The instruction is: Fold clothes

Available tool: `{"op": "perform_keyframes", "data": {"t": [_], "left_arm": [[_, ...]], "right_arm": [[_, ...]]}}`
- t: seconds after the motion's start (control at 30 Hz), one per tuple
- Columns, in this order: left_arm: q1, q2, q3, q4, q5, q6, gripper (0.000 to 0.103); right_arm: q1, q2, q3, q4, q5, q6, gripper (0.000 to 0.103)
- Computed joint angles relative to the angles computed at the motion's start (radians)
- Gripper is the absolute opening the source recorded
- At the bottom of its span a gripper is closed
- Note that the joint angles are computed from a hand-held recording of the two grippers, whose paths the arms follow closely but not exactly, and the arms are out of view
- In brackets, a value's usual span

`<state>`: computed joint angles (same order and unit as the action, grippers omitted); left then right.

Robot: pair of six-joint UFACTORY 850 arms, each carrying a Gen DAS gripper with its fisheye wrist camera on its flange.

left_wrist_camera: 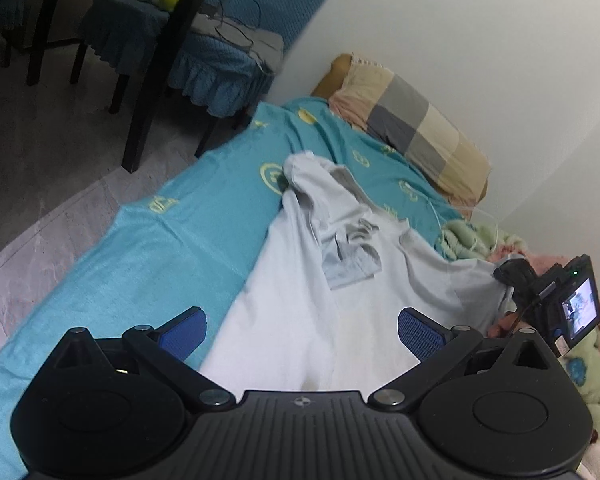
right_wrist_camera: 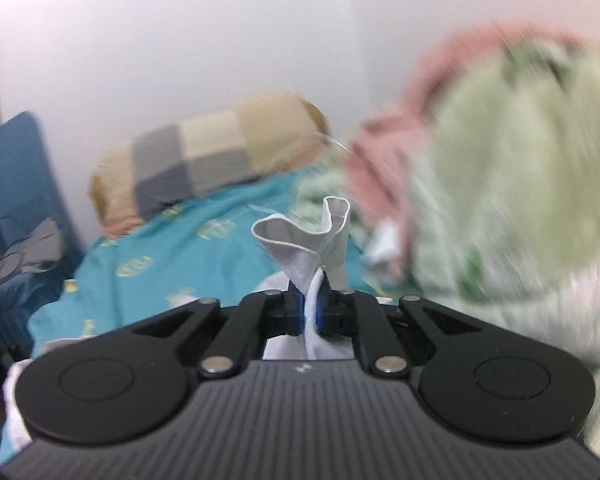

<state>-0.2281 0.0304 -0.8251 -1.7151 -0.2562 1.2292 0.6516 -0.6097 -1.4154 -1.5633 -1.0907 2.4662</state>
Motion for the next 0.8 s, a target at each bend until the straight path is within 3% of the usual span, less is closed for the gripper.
{"op": "perform_keyframes", "data": {"t": [0.17, 0.27, 0.33, 0.4, 0.47, 0.53, 0.6, 0.67, 0.8], "left_arm": [[0.037, 0.018, 0.007, -0.088, 0.012, 0.08, 0.103], [0.059, 0.014, 0.004, -0.099, 0.014, 0.111, 0.103], [0.074, 0.004, -0.003, -0.148, 0.014, 0.228, 0.103], [0.072, -0.01, -0.023, -0.141, 0.081, 0.279, 0.103], [0.077, -0.02, -0.032, -0.144, 0.11, 0.293, 0.103], [0.085, -0.03, -0.038, -0.081, 0.091, 0.226, 0.103], [0.079, -0.038, -0.043, -0.071, 0.087, 0.233, 0.103], [0.066, -0.041, -0.045, -0.099, 0.095, 0.285, 0.103], [0.038, -0.042, -0.044, -0.231, 0.107, 0.45, 0.103]], "right_arm": [[0.054, -0.077, -0.138, -0.091, 0.033, -0.14, 0.009], [0.052, -0.193, -0.302, -0.095, 0.142, -0.252, 0.009], [0.056, -0.265, -0.397, -0.065, 0.207, -0.336, 0.009], [0.058, -0.33, -0.493, -0.001, 0.265, -0.427, 0.009], [0.054, -0.367, -0.543, 0.065, 0.331, -0.474, 0.011], [0.057, -0.387, -0.571, 0.12, 0.374, -0.497, 0.012], [0.061, -0.378, -0.559, 0.162, 0.424, -0.501, 0.018], [0.059, -0.341, -0.503, 0.152, 0.495, -0.434, 0.04], [0.072, -0.223, -0.334, -0.03, 0.552, -0.212, 0.054]]}}
